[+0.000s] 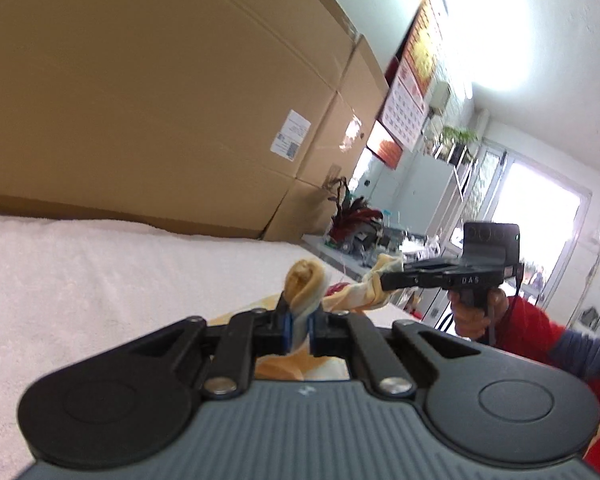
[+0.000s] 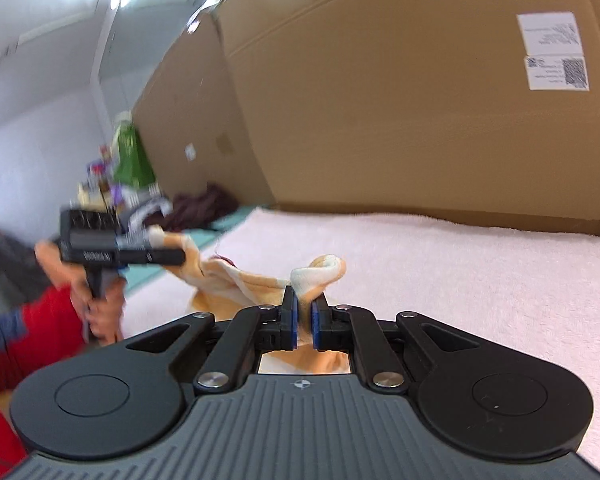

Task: Fold clothes
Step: 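Swing the held shirt over onto itself with both grippers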

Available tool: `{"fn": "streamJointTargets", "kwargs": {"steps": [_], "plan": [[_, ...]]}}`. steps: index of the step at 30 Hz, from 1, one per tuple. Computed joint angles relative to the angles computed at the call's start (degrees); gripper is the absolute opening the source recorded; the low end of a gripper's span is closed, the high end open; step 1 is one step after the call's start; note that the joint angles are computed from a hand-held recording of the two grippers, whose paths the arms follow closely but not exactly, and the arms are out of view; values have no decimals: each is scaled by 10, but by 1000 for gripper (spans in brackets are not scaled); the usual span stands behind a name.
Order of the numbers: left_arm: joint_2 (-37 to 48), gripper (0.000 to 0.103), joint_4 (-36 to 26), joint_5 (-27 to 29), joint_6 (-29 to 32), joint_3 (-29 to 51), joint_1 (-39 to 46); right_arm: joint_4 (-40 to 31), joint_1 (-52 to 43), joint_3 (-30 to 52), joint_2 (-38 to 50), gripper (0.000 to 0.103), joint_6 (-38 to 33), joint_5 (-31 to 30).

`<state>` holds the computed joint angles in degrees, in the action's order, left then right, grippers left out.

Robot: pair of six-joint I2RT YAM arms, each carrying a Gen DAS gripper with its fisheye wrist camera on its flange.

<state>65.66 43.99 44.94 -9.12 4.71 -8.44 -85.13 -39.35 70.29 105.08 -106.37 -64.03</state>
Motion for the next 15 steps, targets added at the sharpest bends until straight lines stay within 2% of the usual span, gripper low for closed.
{"fn": "streamJointTargets", "kwargs": {"steps": [3, 6, 9, 11, 15], "plan": [[-105, 2, -106, -23, 36, -16, -26, -12, -21, -19, -17, 8, -47, 25], [-177, 4, -181, -52, 68, -30, -51, -27, -36, -31, -25, 8, -82, 42], [-178, 6, -199, -77, 88, -37, -69, -15, -44, -54, -41, 8, -96, 60], [-166, 16, -196, -131, 110, -39, -98, 16, -42, -78, -61, 8, -84, 74], [-108, 23, -147, -200, 136, -46, -135, 158, -26, -169, -126, 8, -30, 83]]}}
